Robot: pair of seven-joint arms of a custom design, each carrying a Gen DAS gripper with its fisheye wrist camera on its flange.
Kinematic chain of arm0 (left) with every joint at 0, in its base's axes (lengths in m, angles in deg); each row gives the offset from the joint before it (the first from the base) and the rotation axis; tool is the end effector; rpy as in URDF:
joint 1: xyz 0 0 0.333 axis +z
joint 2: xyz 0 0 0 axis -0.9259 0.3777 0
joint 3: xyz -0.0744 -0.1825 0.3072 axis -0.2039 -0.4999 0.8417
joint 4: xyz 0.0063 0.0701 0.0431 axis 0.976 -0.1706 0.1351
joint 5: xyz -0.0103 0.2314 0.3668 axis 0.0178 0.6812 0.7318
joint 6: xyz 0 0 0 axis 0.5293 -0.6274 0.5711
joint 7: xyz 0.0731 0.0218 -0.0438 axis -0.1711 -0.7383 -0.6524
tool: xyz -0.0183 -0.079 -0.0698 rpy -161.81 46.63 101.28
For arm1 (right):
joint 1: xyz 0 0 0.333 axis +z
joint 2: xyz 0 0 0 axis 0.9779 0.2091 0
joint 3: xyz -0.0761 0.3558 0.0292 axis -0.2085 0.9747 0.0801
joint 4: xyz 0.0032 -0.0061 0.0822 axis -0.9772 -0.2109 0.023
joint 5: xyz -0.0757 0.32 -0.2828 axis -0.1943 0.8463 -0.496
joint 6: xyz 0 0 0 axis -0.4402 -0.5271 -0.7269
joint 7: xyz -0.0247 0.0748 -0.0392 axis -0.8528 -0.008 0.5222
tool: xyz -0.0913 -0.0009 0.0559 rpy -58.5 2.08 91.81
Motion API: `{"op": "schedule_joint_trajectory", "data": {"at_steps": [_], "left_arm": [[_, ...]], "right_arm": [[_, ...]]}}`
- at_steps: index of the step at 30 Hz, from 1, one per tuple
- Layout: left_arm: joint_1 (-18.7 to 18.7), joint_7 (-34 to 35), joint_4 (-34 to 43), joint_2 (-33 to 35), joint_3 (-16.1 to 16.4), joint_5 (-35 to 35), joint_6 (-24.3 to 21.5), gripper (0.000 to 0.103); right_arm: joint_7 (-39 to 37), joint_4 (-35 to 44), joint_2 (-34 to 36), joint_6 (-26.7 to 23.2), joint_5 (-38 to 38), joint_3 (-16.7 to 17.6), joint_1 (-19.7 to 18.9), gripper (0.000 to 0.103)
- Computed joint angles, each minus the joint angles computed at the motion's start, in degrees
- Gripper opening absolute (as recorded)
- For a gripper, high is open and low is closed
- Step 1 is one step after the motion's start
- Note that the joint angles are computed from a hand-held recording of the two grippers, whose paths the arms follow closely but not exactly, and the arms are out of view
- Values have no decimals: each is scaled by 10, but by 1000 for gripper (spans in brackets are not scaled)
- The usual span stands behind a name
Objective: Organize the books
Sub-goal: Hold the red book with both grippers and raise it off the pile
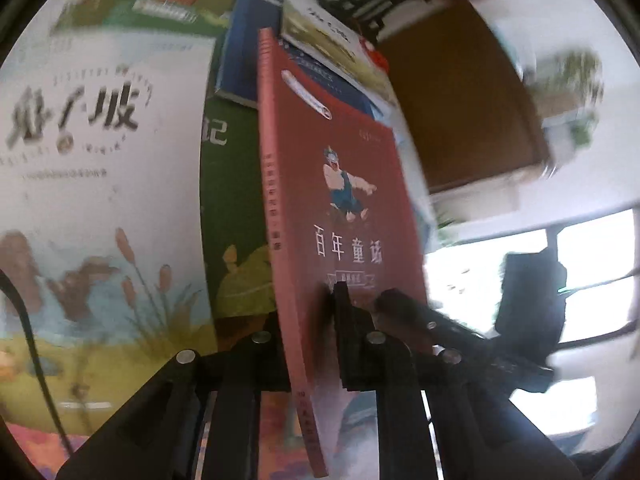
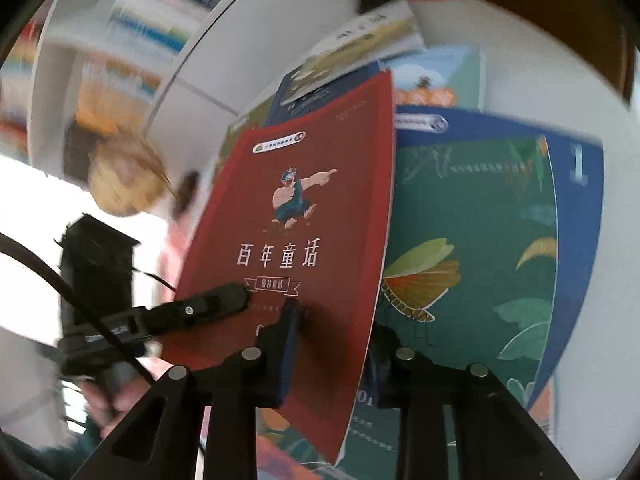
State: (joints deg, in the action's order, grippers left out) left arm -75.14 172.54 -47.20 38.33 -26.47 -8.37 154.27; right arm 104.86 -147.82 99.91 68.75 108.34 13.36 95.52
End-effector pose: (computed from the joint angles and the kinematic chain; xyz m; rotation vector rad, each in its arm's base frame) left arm 0.5885 -0.1970 0.4186 1.9711 -1.8375 0.9178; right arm 0.5884 0.3330 0.4043 -1.7994 1.6604 0.3365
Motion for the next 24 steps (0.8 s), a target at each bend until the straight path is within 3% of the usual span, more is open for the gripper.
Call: {"op": "schedule_joint_trajectory", "data": {"at_steps": [3, 7, 14, 24], "left_arm": [[-16, -40, -15, -17, 0, 90, 32, 12], [-28, -74, -39, -46, 0, 171, 55, 13], [-34, -56, -129, -133, 12, 160, 88, 16], [-26, -45, -224, -263, 67, 158, 97, 17]], "right_arm": [[59, -2, -7, 21, -135, -21, 39, 28], [87, -9, -19, 29, -221, -16, 51, 28], [41, -22, -43, 29, -191, 11, 50, 28], [83, 45, -18, 26, -234, 22, 103, 28]]}}
